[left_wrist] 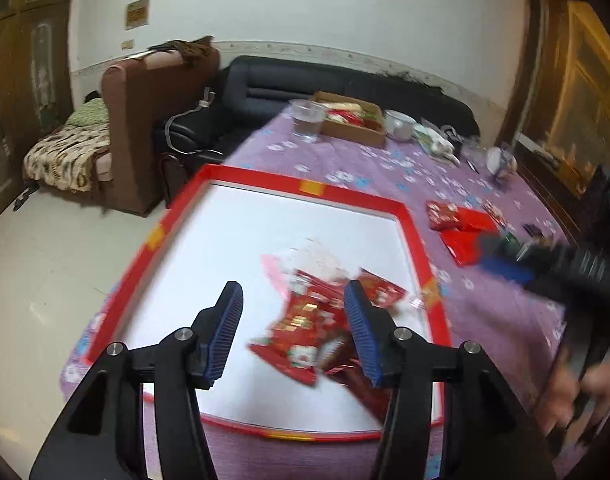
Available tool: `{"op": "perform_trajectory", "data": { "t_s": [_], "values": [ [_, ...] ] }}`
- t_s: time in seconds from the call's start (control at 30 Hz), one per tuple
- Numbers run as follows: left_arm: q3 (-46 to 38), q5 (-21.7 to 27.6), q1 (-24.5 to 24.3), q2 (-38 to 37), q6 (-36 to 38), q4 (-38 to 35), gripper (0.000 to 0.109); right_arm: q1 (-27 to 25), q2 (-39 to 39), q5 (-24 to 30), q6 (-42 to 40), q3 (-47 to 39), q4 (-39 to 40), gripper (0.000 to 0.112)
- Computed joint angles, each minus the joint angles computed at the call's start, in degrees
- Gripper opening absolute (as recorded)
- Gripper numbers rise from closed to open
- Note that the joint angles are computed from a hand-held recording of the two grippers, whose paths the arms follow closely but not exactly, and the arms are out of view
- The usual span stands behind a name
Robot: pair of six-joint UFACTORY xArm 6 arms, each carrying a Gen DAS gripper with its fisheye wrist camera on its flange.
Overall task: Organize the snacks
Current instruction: 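Lower both held snacks into the white box and release them, then grasp the gold-brown wrapper with the right gripper while left grasps the pink pastry pack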
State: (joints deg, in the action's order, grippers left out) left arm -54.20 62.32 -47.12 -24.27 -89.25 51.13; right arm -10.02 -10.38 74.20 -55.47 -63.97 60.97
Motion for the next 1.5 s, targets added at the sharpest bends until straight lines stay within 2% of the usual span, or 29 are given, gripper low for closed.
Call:
{"op": "perform_trajectory", "data": {
  "t_s": [0.07,0.2,0.33,0.57,0.67,0.7,0.73,0.8,0.83,0.97,1.1,1.17,1.27,1.4,1.5],
  "values": [
    [-1.88,-1.38,-0.06,2.47,1.47,-0.86,0.051,-4.42,2.01,-0.59,1.18,-2.55,0.67,0.068],
    [-6.38,-4.66,-0.45,7.92,4.83,-2.62,0.052,-12.04,8.42,-2.02,7.13,-9.44,1.40,0.070],
    [-11.24,-7.25,-1.20,13.19,8.49,-4.85,0.055,-15.48,15.36,-6.11,15.38,-16.87,-0.02,0.076],
    [-19.53,-7.57,-2.49,20.73,15.71,-8.73,0.055,-13.74,27.43,-4.41,25.18,-29.44,-3.97,0.078],
    [-23.29,-7.34,-2.45,23.65,18.65,-9.81,0.055,-11.80,28.11,-9.06,24.82,-28.07,-5.63,0.077],
    [-24.81,-7.53,-2.29,24.80,19.72,-10.15,0.055,-12.16,28.44,-9.59,21.66,-27.73,-4.20,0.073],
    [-26.43,-8.07,-1.96,26.09,20.76,-10.62,0.055,-12.07,28.25,-10.60,20.62,-27.39,-4.51,0.058],
    [-29.31,-9.31,-1.25,28.48,22.08,-11.67,0.066,-13.78,30.82,-7.06,20.58,-29.75,-2.35,0.054],
    [-31.03,-10.72,-0.69,30.00,22.48,-12.14,0.067,-14.58,32.45,-4.87,21.47,-31.30,-0.88,0.052],
    [-40.63,-13.38,0.74,38.15,26.15,-14.82,0.067,-17.08,36.46,1.17,24.50,-35.61,3.70,0.047],
    [-51.56,-12.98,1.01,46.98,30.08,-18.04,0.067,-20.15,41.80,9.52,29.19,-39.76,13.32,0.047],
    [-56.79,-13.20,1.17,51.33,32.20,-19.63,0.067,-20.78,42.98,11.31,30.26,-40.19,16.53,0.047],
    [-66.73,-9.67,1.13,58.70,34.80,-20.71,0.067,-21.14,42.30,9.51,29.98,-38.92,19.48,0.047],
    [-75.67,-5.93,1.48,65.16,37.02,-22.27,0.067,-21.84,40.78,6.99,28.54,-36.40,23.58,0.047],
    [-81.49,-2.71,1.62,69.10,37.87,-22.63,0.067,-21.66,40.76,6.84,28.59,-36.51,23.72,0.047]
  ]
}}
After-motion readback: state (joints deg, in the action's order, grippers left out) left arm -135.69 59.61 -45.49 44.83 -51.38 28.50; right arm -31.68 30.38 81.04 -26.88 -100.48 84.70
